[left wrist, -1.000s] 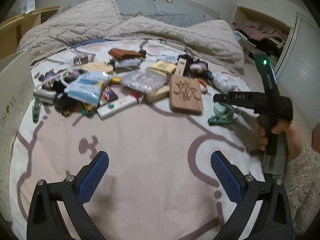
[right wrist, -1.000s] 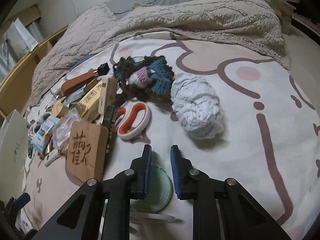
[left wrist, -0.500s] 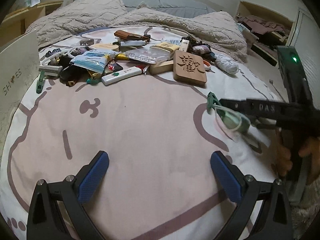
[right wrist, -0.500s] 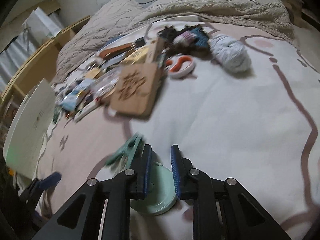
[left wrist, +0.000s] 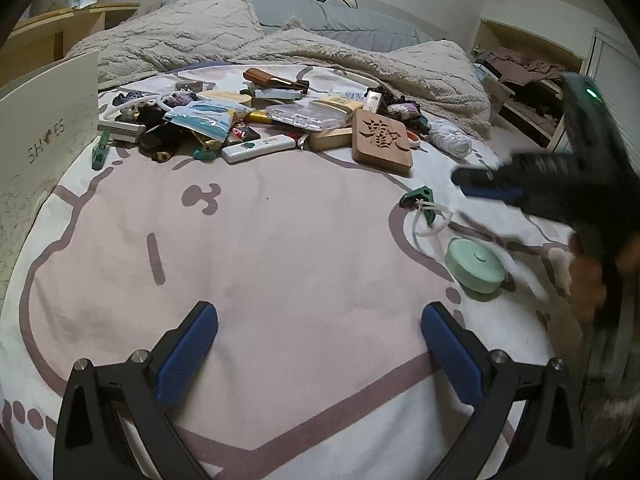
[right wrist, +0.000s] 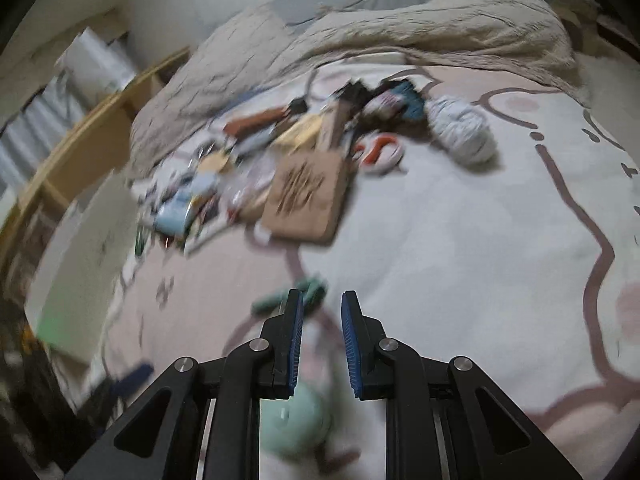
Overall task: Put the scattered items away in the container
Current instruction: 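Grasp the mint-green tape measure with the right gripper and lift it, then lift the tape measure with the right gripper while the left gripper approaches the green clothespin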
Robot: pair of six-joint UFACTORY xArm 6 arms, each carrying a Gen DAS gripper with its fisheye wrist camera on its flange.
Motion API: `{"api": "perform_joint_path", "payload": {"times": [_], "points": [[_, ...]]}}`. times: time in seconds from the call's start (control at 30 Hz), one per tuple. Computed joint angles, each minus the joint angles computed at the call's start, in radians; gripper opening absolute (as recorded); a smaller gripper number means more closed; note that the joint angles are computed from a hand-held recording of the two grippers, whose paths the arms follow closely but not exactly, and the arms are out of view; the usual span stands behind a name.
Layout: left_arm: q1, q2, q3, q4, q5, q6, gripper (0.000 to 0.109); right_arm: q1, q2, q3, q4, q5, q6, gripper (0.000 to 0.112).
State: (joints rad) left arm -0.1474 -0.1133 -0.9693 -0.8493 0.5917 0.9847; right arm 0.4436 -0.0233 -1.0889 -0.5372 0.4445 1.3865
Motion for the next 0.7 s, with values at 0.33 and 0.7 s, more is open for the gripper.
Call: {"api": "perform_joint_path", "payload": {"times": [0.33,0.7], "points": [[0.003,-0.035,0.039,-0.004,-0.032,0.014,0.103,0.012,0.173,-0.194,0.175,0.13,-0.256,0.02],[0.015,-0.076,0.085,-0.047,-0.047,0.066,0.103,0.108,0.126,-0.139,0.163,0.137,-0.184,0.02]]}}
